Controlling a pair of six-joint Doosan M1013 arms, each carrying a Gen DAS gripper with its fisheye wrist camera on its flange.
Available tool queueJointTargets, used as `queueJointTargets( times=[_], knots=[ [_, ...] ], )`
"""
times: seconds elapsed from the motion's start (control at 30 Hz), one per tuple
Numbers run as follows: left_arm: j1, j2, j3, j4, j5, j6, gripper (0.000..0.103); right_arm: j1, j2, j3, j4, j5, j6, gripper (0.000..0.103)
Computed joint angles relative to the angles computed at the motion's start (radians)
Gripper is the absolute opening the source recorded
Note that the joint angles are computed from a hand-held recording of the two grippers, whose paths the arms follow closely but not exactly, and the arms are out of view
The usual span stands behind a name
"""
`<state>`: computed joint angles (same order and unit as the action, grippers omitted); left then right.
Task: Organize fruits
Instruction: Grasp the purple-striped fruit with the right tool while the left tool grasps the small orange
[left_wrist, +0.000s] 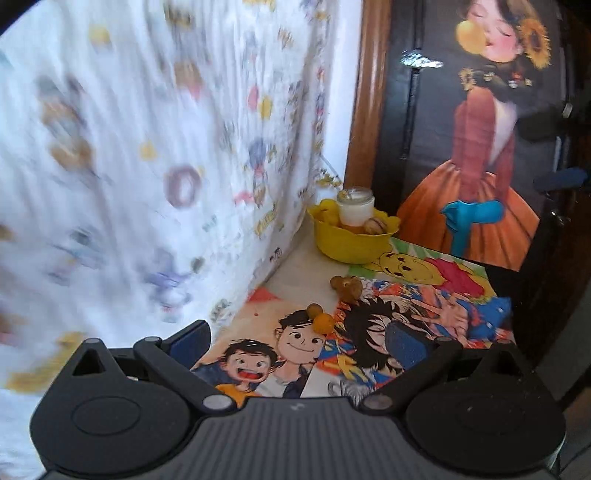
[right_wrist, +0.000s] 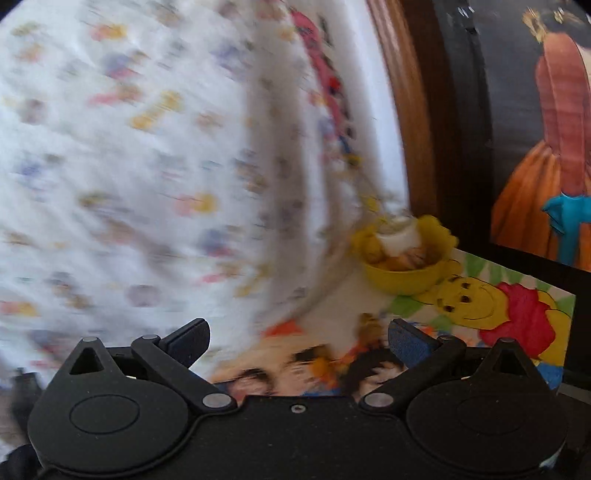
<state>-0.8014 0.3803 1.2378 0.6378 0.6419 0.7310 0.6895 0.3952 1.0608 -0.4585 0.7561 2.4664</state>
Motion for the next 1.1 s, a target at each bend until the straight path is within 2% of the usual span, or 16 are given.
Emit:
queueJointTargets(
  times=[0.13,0.2,0.27,0.33,0.5,0.67,0.77,0.9,1.1],
  knots=[
    [0.03,0.083,-0.049,-0.072,-0.068,0.028,0.103,-0.062,0.079,-0.022,0.086,-0.021,0.005,0.102],
    [0.041,0.129,-0.092,-0.119,-0.062,0.066,0.103,-0.087,0.128,-0.048,0.145,-0.019,-0.013,0.102],
    [0.051,0.174,-0.134,-0.174,-0.049,0.104,0.103,-0.106,0.175,-0.083,0.202,-0.005,-0.061,0.099],
    [0.063,0.21,-0.165,-0.228,-0.054,0.139,0.103,-0.123,0.221,-0.121,0.252,0.021,-0.116,0.091],
    [0.082,0.274,-0.21,-0.276,-0.088,0.162,0.102,-0.156,0.29,-0.164,0.322,0.021,-0.164,0.082],
    [0.092,0.309,-0.235,-0.346,-0.121,0.232,0.092,-0.173,0.333,-0.19,0.384,-0.007,-0.214,0.076],
    [0.093,0.321,-0.245,-0.39,-0.12,0.289,0.081,-0.176,0.355,-0.207,0.404,-0.004,-0.232,0.07],
    [0.094,0.334,-0.257,-0.435,-0.113,0.333,0.07,-0.174,0.369,-0.219,0.399,-0.003,-0.225,0.069],
    [0.091,0.347,-0.283,-0.385,-0.095,0.259,0.061,-0.173,0.366,-0.196,0.383,-0.042,-0.152,0.061]
  ],
)
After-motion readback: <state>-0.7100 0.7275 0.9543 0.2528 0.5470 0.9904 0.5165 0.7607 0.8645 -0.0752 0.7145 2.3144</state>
